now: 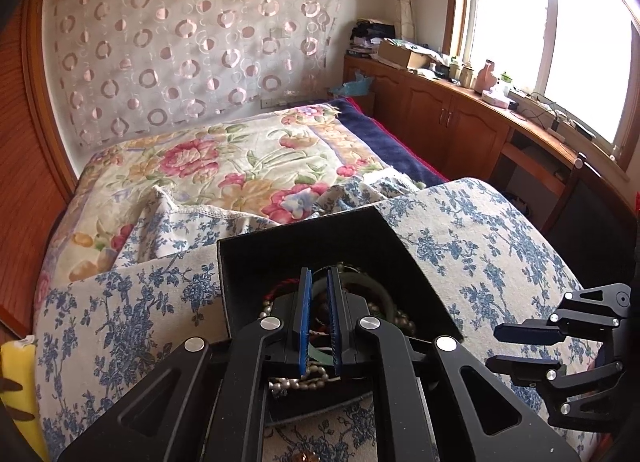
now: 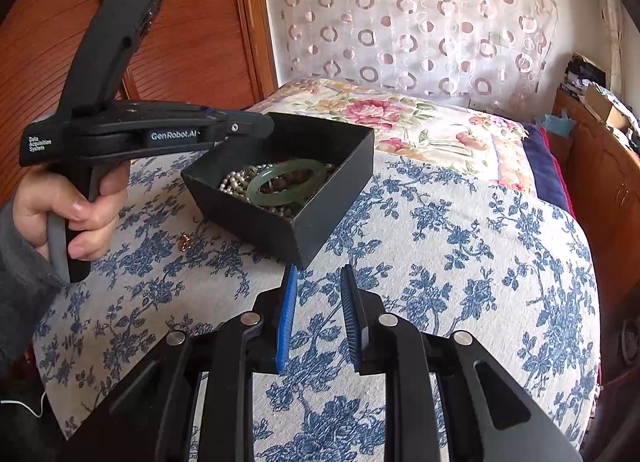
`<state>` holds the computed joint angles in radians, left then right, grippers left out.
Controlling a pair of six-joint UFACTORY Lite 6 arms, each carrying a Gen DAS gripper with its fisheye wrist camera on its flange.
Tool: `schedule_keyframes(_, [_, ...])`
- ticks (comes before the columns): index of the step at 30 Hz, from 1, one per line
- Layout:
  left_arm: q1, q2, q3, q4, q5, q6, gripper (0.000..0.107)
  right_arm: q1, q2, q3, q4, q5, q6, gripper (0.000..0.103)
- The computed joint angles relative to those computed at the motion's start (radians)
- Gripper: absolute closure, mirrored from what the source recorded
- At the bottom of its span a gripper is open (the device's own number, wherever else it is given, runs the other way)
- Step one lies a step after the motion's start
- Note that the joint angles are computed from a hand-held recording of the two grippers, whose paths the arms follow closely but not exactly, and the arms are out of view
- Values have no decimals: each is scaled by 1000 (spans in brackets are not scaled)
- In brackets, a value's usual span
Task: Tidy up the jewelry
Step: 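Withdraw the left gripper from the box toward the gold ring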
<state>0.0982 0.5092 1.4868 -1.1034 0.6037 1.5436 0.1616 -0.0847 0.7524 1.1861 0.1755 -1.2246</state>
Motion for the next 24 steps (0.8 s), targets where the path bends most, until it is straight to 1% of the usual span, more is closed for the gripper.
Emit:
schedule_keyframes(3, [14, -48, -54, -23, 10, 37, 98, 17, -15, -22, 5, -6, 4, 79])
schedule_keyframes(5, [25, -81, -95, -46, 15, 73, 83, 32, -24, -35, 9, -11, 8, 79])
schedule_keyframes(6, [29, -92, -108, -56, 17, 88, 81, 38, -29, -42, 6, -13, 15, 79])
schedule_keyframes(9, [47, -137, -164, -76, 24, 130, 81, 66, -51, -68, -13, -25, 51, 79])
schedule_keyframes(10, [55, -148, -177, -78, 29, 138, 78, 68, -55, -74, -11, -25, 51, 79])
schedule_keyframes(13, [87, -182, -223, -97, 49, 177, 61, 88, -66, -97, -15, -32, 69, 79])
schedule_keyframes(15, [103, -197, -243, -105, 53, 196, 53, 100, -69, -112, -12, -41, 74, 79])
schedule_keyframes(16, [110, -206, -256, -111, 50, 207, 43, 109, -69, -120, -10, -47, 78, 79])
schedule_keyframes(17, [122, -216, -272, -121, 51, 226, 38, 117, -73, -130, -16, -52, 89, 79])
schedule_keyframes(18, [128, -221, -279, -123, 54, 235, 38, 125, -78, -138, -44, -60, 118, 79])
schedule_keyframes(19, [137, -226, -287, -119, 58, 241, 35, 131, -83, -145, -77, -65, 152, 79])
schedule_keyframes(20, [147, -229, -292, -115, 63, 247, 28, 137, -88, -152, -112, -71, 187, 79])
schedule_keyframes(22, [176, -234, -307, -117, 84, 277, 20, 143, -104, -165, -182, -70, 258, 79])
schedule_keyframes(24, [195, -232, -315, -104, 91, 284, 18, 148, -113, -171, -242, -69, 319, 79])
